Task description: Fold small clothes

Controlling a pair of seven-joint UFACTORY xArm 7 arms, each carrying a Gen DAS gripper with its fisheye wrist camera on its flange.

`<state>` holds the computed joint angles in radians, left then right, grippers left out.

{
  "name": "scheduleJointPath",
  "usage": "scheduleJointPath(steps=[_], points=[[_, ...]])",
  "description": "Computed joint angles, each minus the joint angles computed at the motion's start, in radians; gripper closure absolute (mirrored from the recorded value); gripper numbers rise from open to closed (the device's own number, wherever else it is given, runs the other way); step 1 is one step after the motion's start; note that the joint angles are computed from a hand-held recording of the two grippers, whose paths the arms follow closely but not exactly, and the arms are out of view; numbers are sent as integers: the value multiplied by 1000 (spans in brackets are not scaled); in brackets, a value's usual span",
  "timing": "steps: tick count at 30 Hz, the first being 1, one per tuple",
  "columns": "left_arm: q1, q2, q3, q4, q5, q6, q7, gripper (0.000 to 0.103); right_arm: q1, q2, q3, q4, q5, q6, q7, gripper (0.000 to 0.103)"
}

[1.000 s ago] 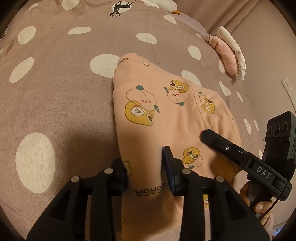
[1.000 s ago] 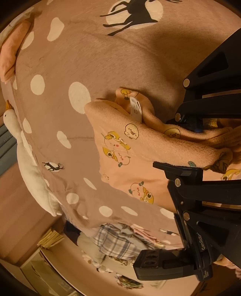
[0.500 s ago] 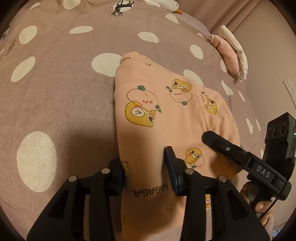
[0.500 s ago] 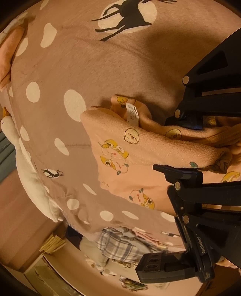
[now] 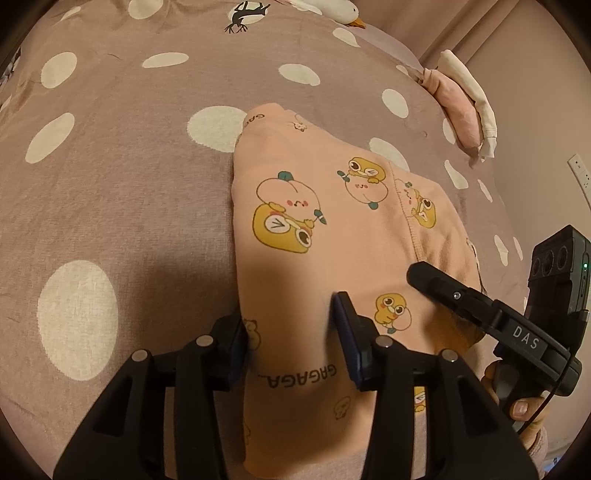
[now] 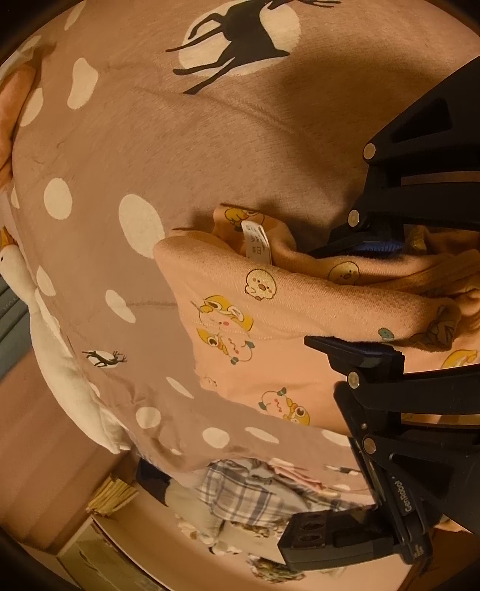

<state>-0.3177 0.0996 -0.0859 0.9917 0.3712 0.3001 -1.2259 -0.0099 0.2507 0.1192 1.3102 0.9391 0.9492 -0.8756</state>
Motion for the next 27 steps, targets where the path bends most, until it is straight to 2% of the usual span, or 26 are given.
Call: scheduleJointPath(steps=[27], points=[[-3,-15,-6,-3,47,36,-42,56,-16,7,-3,10,13,31,22,65]])
